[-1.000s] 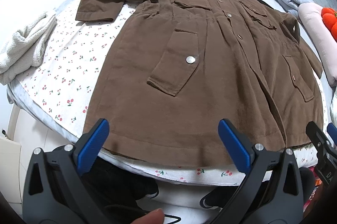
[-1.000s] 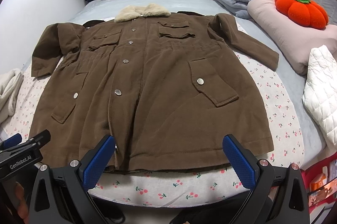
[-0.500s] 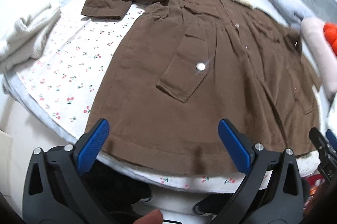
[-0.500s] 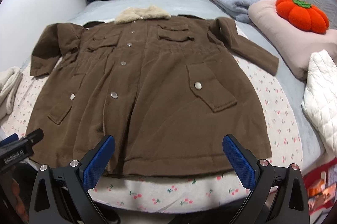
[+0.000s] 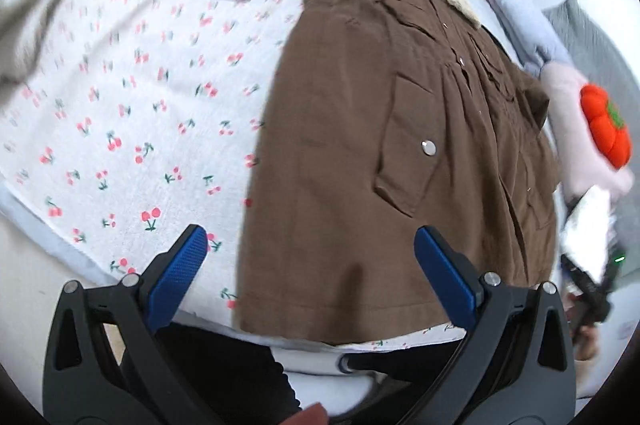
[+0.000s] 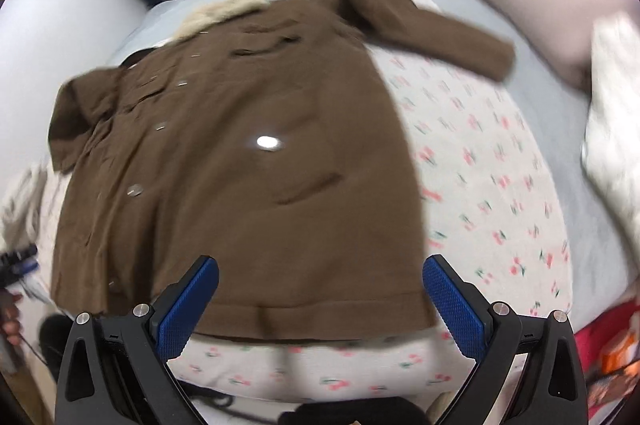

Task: Fold large clothes
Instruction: 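Grasp the brown coat's hem with both tools and lift it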

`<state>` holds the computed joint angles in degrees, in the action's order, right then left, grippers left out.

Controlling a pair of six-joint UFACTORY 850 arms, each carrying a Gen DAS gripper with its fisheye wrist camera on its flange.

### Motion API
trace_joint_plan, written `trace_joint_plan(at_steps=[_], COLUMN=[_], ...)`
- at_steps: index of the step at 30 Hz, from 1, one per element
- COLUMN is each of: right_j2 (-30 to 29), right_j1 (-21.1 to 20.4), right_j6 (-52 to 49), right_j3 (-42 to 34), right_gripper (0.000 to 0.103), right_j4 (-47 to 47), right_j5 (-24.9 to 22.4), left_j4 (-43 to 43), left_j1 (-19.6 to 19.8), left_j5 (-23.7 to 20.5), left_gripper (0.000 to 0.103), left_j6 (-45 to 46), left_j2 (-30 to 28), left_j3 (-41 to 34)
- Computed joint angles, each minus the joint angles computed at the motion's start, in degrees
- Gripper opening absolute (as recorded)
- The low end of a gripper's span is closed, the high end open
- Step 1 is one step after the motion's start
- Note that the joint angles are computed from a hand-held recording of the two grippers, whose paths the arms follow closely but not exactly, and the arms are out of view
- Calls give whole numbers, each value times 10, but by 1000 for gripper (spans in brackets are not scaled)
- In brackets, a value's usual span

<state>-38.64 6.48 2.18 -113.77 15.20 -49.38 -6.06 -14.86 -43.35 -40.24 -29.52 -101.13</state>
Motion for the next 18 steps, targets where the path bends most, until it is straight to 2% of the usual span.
trace_joint_plan(at_steps=[5,8,9,11,13,14,15,16,17,18], right_j2=[-19,-28,-29,-28,-36,-42,-42,-40,-36,-26], right_j1=[-58,-84,-89,-93,-98,-97,-91,-89,-89,-91], right_j6=[-35,-92,-120,-156,-202,-205,-204,-199,-197,-199], right_j3=[15,35,46,59,65,60,59,59,64,75], right_gripper=[103,99,98,95,78,67,50,37,19,14], right_j4=[128,260,309,366,453,463,450,439,441,446], right_j5=[-10,-23,-28,-30,-69,-82,-78,-74,-70,-61], left_j4=[-204,-240,-258,-301,-249,-216,-207,-212,-196,-158], left_j1=[36,31,30,28,16,10,7,7,4,0], left_j5=[43,63,70,67,55,48,51,59,70,78], left_gripper=[92,87,78,70,61,45,25,19,14,12], left_j6=[138,180,199,235,207,189,179,175,156,124], left_j2=[6,6,6,-1,-14,-18,-17,-10,0,10], left_j3=[64,73,76,71,49,39,39,46,52,56])
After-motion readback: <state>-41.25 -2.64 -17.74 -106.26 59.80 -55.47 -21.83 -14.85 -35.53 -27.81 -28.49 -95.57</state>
